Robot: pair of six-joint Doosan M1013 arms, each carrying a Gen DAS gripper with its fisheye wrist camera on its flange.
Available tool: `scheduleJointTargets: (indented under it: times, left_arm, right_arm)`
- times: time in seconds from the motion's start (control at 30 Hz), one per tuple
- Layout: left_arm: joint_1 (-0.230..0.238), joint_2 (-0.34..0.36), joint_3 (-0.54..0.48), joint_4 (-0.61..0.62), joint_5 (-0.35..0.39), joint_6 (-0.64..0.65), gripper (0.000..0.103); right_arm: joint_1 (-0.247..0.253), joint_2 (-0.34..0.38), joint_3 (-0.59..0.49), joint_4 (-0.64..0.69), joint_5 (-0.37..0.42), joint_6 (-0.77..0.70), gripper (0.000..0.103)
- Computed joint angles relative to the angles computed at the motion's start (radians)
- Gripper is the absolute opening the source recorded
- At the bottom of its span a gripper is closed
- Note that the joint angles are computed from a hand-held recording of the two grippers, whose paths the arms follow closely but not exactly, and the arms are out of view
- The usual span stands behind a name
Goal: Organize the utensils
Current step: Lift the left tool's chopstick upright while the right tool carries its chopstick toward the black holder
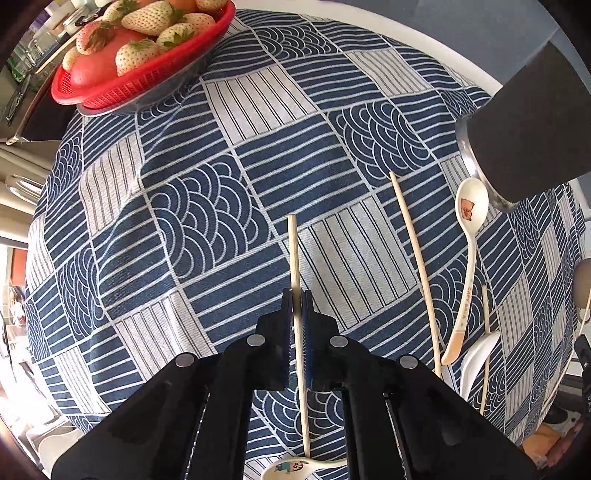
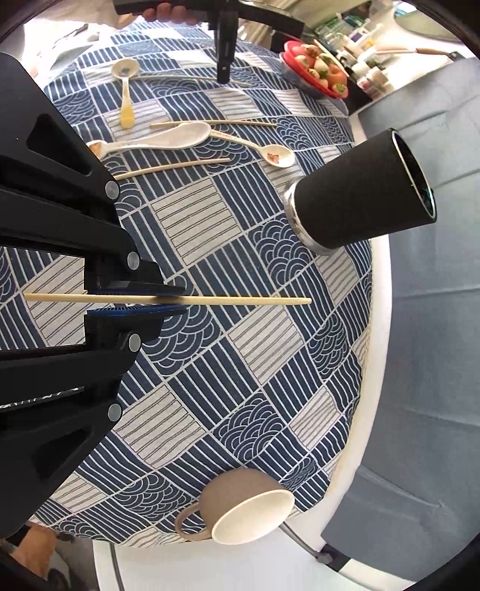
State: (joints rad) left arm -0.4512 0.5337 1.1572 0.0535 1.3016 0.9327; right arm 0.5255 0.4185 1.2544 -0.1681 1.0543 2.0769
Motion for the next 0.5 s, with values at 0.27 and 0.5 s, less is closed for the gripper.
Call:
scheduleJointTargets:
  times: [0.27, 0.5]
  left_arm:
    - [0.010, -0.041, 0.005, 0.046, -0.024, 0.024, 0.005]
    - [0.004, -0.092, 0.036, 0.075, -0.077, 0.034, 0.005]
  right_arm:
    - [0.016, -0.033, 0.008, -0.082, -0.050, 0.068, 0.005]
    - [0.042, -0.045, -0.010, -0.176, -0.049, 0.105, 0.005]
